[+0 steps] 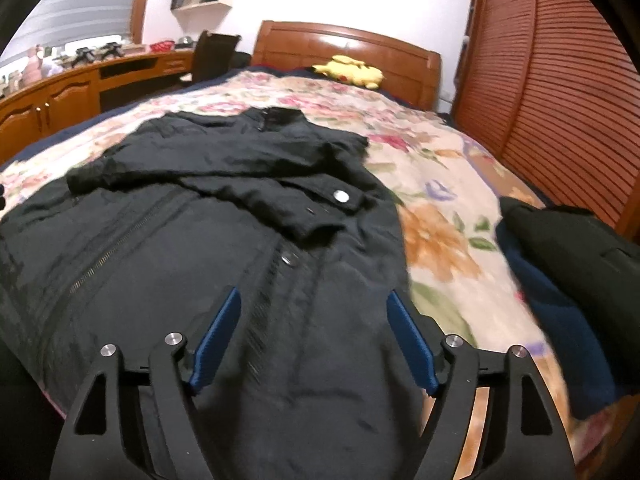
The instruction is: Fold large clothes
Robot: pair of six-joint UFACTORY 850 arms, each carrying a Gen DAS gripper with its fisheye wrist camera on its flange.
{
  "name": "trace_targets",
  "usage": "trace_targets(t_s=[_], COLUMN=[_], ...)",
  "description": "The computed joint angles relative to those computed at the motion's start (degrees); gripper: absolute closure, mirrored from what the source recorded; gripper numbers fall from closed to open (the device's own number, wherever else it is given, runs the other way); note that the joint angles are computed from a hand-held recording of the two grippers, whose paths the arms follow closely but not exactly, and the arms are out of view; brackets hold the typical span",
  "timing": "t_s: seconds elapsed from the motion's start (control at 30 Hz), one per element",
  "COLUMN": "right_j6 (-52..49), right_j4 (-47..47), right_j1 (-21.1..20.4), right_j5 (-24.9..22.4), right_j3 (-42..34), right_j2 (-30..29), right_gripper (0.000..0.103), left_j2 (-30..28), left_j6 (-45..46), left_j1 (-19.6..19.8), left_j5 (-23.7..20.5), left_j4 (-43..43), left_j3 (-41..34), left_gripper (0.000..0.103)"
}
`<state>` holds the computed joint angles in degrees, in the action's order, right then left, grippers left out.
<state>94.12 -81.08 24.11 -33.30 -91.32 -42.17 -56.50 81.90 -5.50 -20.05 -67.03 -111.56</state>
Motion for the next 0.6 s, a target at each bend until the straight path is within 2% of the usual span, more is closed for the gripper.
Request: trace_targets(t_s=[0.3, 0.6], right_j6=[-4.20, -4.96], right_j4=[5.93, 9.22], right_j1=[0.05, -0.08], right_j5=[0.11, 2.84], right_j3=[6.53, 9.03], right_j2=[4.93, 5.47], right_gripper=[0.026, 0.026], left_j2=[1.12, 0.67], left_j6=[2.32, 1.19], left_j1=[0.35, 0.99], left_j5=[0.38, -0.54], left_j4=[-1.89, -0.75], left_j3=[3.31, 3.74], left_gripper=[0.050, 0.050])
